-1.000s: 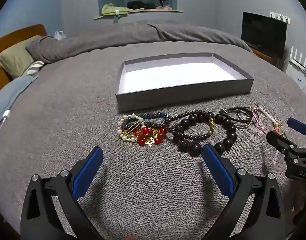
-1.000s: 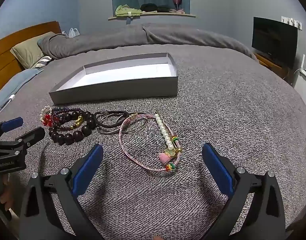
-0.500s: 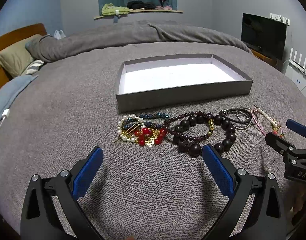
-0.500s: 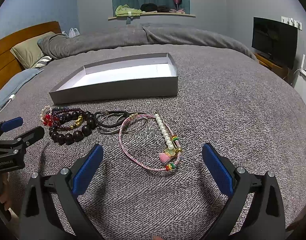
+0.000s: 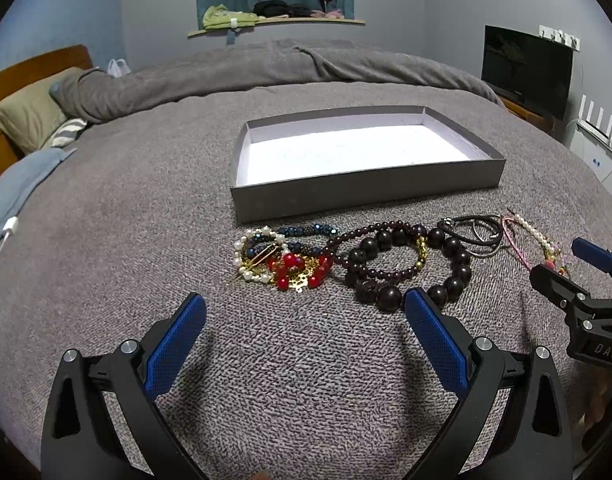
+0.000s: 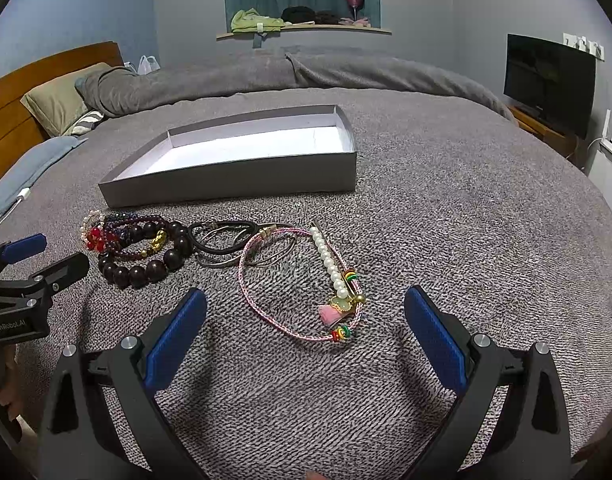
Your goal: Organize jewelry
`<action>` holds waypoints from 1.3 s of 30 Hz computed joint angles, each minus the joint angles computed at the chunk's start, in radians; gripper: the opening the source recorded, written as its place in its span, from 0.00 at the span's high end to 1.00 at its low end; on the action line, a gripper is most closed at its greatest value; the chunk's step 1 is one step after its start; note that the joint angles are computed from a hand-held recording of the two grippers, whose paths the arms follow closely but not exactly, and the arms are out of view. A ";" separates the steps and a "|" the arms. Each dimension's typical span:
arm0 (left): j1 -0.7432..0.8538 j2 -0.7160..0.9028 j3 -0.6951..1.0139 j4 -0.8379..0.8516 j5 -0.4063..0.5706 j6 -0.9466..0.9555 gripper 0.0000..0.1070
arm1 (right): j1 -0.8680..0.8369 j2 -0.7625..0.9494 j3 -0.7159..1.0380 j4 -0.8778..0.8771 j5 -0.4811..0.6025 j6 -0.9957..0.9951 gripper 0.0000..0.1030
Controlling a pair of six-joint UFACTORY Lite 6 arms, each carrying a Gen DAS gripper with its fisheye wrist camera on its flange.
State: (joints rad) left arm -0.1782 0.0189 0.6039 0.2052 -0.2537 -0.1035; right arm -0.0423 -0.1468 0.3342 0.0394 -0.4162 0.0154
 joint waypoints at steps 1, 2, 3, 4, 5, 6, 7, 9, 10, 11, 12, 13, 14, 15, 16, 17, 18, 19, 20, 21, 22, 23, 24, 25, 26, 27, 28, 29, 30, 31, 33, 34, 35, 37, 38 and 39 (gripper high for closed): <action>0.001 0.001 0.001 0.000 0.001 0.000 0.07 | 0.000 0.000 0.000 0.000 0.000 0.000 0.05; 0.001 0.001 0.002 -0.002 0.000 0.001 0.07 | -0.001 0.000 0.000 0.000 0.001 0.000 0.05; 0.001 0.002 0.002 -0.001 0.000 0.000 0.07 | -0.001 0.000 0.000 -0.002 0.001 0.001 0.05; 0.003 0.000 0.002 0.009 0.001 -0.009 0.07 | -0.001 -0.001 0.000 -0.001 0.001 0.002 0.05; 0.003 -0.001 0.002 0.010 0.002 -0.009 0.07 | 0.000 0.000 0.000 -0.001 0.000 0.001 0.05; 0.003 0.000 0.002 0.010 0.003 -0.009 0.07 | -0.001 -0.001 -0.001 -0.002 -0.001 0.002 0.05; 0.003 -0.001 0.002 0.010 0.002 -0.009 0.07 | 0.000 0.000 0.001 0.000 0.000 0.000 0.05; 0.004 -0.001 0.002 0.009 0.003 -0.009 0.07 | -0.001 0.000 0.000 -0.001 0.001 0.001 0.05; 0.003 0.000 0.003 0.010 0.002 -0.010 0.07 | 0.000 0.000 0.001 -0.001 0.002 0.001 0.05; 0.003 0.000 0.002 0.010 0.003 -0.010 0.07 | 0.000 0.000 0.001 -0.001 0.002 0.001 0.05; 0.003 0.001 0.003 0.006 0.002 -0.006 0.07 | -0.001 -0.001 0.000 0.000 0.002 -0.001 0.05; 0.001 0.001 0.003 -0.001 0.003 0.000 0.07 | 0.000 0.000 0.001 0.002 0.002 -0.002 0.05; 0.002 0.000 0.003 0.006 0.004 -0.005 0.07 | 0.000 0.000 0.001 0.002 0.002 -0.002 0.05; 0.003 0.000 0.003 0.013 0.005 -0.011 0.07 | 0.002 0.000 0.001 0.003 0.002 -0.001 0.05; 0.005 -0.002 0.002 0.019 0.004 -0.016 0.07 | 0.001 0.000 0.001 0.001 0.002 0.000 0.05; 0.005 -0.003 0.002 0.020 0.005 -0.017 0.07 | 0.001 -0.001 0.001 0.003 0.002 -0.002 0.05; 0.005 -0.002 0.002 0.017 0.005 -0.015 0.07 | 0.001 -0.002 0.000 0.004 0.000 -0.003 0.05; 0.005 -0.002 0.002 0.017 0.005 -0.015 0.07 | 0.002 -0.001 0.001 0.005 0.001 -0.003 0.05; 0.005 -0.002 0.003 0.018 0.006 -0.016 0.07 | 0.002 -0.001 0.001 0.005 0.001 -0.003 0.05; 0.005 -0.002 0.003 0.018 0.006 -0.016 0.07 | 0.002 0.000 0.001 0.004 0.001 -0.002 0.05; 0.004 -0.003 0.002 0.022 0.008 -0.019 0.07 | 0.002 -0.001 0.001 0.002 0.002 0.000 0.05; 0.006 -0.001 0.004 0.034 0.007 -0.029 0.07 | 0.004 -0.002 0.001 0.006 0.004 -0.002 0.05; 0.006 -0.001 0.004 0.042 0.007 -0.037 0.07 | 0.003 -0.004 0.000 0.005 0.003 -0.001 0.05; 0.006 -0.002 0.003 0.050 0.007 -0.043 0.07 | 0.003 -0.006 -0.001 0.005 0.002 -0.001 0.05; 0.007 -0.003 0.002 0.060 0.007 -0.050 0.07 | 0.001 -0.009 -0.003 0.002 0.001 0.001 0.05; 0.008 -0.002 0.003 0.068 0.007 -0.056 0.07 | -0.004 -0.010 -0.004 -0.004 0.001 0.007 0.05; 0.010 -0.004 0.002 0.085 0.006 -0.071 0.07 | -0.009 -0.013 -0.005 -0.016 0.003 0.019 0.05; 0.012 -0.004 0.001 0.106 0.005 -0.089 0.07 | -0.022 -0.017 -0.005 -0.059 0.006 0.056 0.05; 0.014 -0.005 0.000 0.121 0.002 -0.102 0.07 | -0.041 -0.021 -0.006 -0.126 0.007 0.113 0.05; 0.019 -0.006 -0.002 0.149 -0.004 -0.129 0.07 | -0.057 -0.025 -0.006 -0.179 0.006 0.158 0.05; 0.027 -0.005 -0.006 0.198 -0.017 -0.171 0.07 | -0.074 -0.033 -0.005 -0.218 0.004 0.188 0.05; 0.026 -0.006 -0.010 0.173 -0.024 -0.145 0.07 | -0.078 -0.039 -0.009 -0.218 0.002 0.187 0.05; 0.023 -0.003 -0.013 0.136 -0.027 -0.101 0.07 | -0.081 -0.042 -0.009 -0.217 0.002 0.185 0.05; 0.024 0.008 -0.004 0.187 -0.016 -0.120 0.07 | -0.097 -0.043 -0.005 -0.251 0.007 0.209 0.05; 0.032 0.013 -0.002 0.261 -0.024 -0.175 0.07 | -0.100 -0.046 -0.003 -0.255 0.009 0.211 0.05; 0.040 0.013 -0.008 0.292 -0.044 -0.190 0.07 | -0.108 -0.045 0.000 -0.263 0.009 0.212 0.05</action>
